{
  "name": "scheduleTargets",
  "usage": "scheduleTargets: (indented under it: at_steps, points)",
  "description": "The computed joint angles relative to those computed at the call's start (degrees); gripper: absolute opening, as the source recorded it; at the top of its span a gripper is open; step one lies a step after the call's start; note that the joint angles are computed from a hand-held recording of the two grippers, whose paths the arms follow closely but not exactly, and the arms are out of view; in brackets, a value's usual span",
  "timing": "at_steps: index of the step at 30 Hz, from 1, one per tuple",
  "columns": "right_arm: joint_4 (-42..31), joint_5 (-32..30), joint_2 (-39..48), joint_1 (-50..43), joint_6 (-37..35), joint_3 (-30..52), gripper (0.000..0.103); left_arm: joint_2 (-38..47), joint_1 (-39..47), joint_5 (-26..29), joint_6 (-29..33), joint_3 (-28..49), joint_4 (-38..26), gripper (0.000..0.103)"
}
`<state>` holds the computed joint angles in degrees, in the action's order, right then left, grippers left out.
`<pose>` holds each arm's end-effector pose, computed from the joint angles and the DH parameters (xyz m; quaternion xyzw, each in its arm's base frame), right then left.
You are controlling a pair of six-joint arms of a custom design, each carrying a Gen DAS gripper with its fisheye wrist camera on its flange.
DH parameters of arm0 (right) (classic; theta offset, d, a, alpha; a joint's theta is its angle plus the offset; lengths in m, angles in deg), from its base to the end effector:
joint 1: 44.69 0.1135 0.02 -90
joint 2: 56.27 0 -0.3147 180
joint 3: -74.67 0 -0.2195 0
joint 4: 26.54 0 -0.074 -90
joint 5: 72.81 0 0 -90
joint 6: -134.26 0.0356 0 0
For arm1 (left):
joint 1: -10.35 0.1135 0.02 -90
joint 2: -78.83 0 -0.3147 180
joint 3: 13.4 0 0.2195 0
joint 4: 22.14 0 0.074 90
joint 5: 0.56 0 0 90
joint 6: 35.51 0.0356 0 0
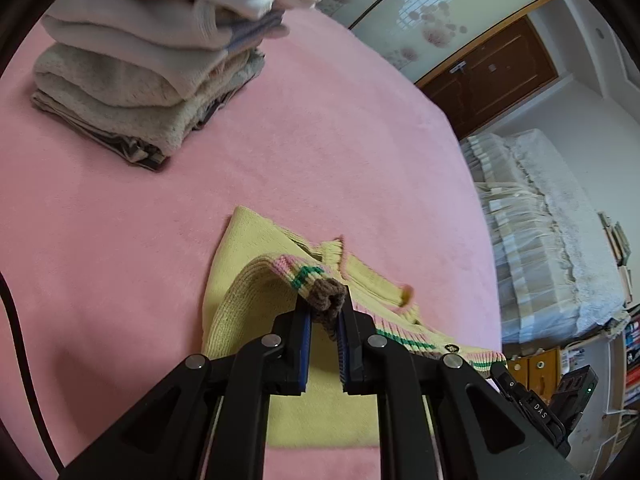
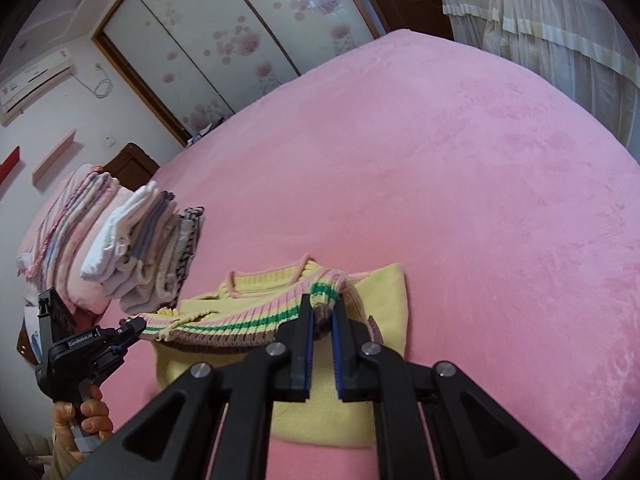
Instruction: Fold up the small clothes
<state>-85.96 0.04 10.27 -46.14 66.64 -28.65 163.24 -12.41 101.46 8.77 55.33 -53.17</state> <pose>0.1815 0.0059 0.3590 0.1406 0.9178 0.2000 0.3129 0.2510 -0.1133 0.2882 -0.1461 0.9136 -0.2869 0.2485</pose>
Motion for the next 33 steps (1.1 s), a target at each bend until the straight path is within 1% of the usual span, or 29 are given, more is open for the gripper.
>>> scheduleTargets:
  at_steps: [2, 4, 5, 6, 7, 10, 12, 13, 14, 15, 18, 20, 23, 25, 29, 31, 33]
  points:
    - [1.97, 0.79, 2.14, 0.10, 0.21, -1.32, 0.007, 2.82, 0.23, 0.23, -0.18, 0.40, 0.82, 0.009]
    - [3.55, 2.29, 3.88, 1.16, 0.93, -2.30, 0.007, 5.27, 0.33, 0.58, 0.42, 1.07, 1.27, 0.012]
    - [3.86, 2.60, 4.55, 1.27, 0.92, -2.53, 0.007, 6.60, 0.09, -0.16, 0.97, 1.89, 0.64, 0.014]
    - [4.29, 3.16, 5.65, 1.65, 1.24, -2.66, 0.008, 7.21, 0.19, -0.39, 1.37, 1.85, 0.93, 0.024]
    - [4.56, 3.58, 6.56, 2.00, 1.59, -2.62, 0.009, 7.77, 0.11, -0.79, 1.34, 1.94, 1.33, 0.038]
    - [5.64, 4.88, 7.96, 2.92, 3.10, -2.60, 0.018, 7.75, 0.21, -0.73, -0.32, 1.32, 2.92, 0.060]
    - [6.15, 5.93, 7.66, 3.42, 3.98, -2.39, 0.038, 7.28, 0.64, 0.27, -1.49, 0.52, 4.33, 0.068]
    - [6.20, 5.94, 7.44, 3.07, 3.92, -2.15, 0.042, 6.93, 0.90, 0.44, -2.02, 0.10, 5.09, 0.071]
    - [6.63, 5.97, 6.91, 3.00, 4.14, -2.21, 0.047, 6.54, 1.06, 0.39, -2.42, -0.28, 5.65, 0.073]
    - [6.91, 5.70, 6.28, 2.82, 4.23, -2.12, 0.048, 6.12, 1.32, 0.20, -2.67, -0.50, 5.86, 0.075]
    - [7.16, 4.23, 5.29, 2.05, 4.12, -1.79, 0.049, 4.41, 2.50, 1.04, -3.46, -2.06, 7.98, 0.076]
    - [6.93, 5.27, 4.48, 2.55, 3.59, -1.40, 0.048, 3.38, 2.64, 0.18, -3.46, -2.21, 7.57, 0.076]
    - [6.06, 9.11, 3.82, 5.15, 1.63, -0.46, 0.048, 2.19, 1.58, -2.51, -1.43, -1.33, 5.59, 0.076]
    - [5.55, 11.71, 4.00, 7.38, 0.44, 0.13, 0.048, 2.30, -0.04, -5.33, 2.15, 0.93, 2.92, 0.076]
    - [3.88, 14.38, 5.57, 10.84, -3.36, 0.91, 0.048, 4.22, -4.19, -12.94, 14.50, 4.94, -2.79, 0.076]
    - [4.84, 16.54, 6.08, 12.06, -5.80, -0.14, 0.048, 5.25, -5.98, -16.79, 21.63, 4.82, -2.21, 0.076]
    - [6.18, 17.52, 6.78, 12.18, -8.84, -1.36, 0.048, 6.47, -6.03, -17.91, 28.43, 4.26, -0.84, 0.076]
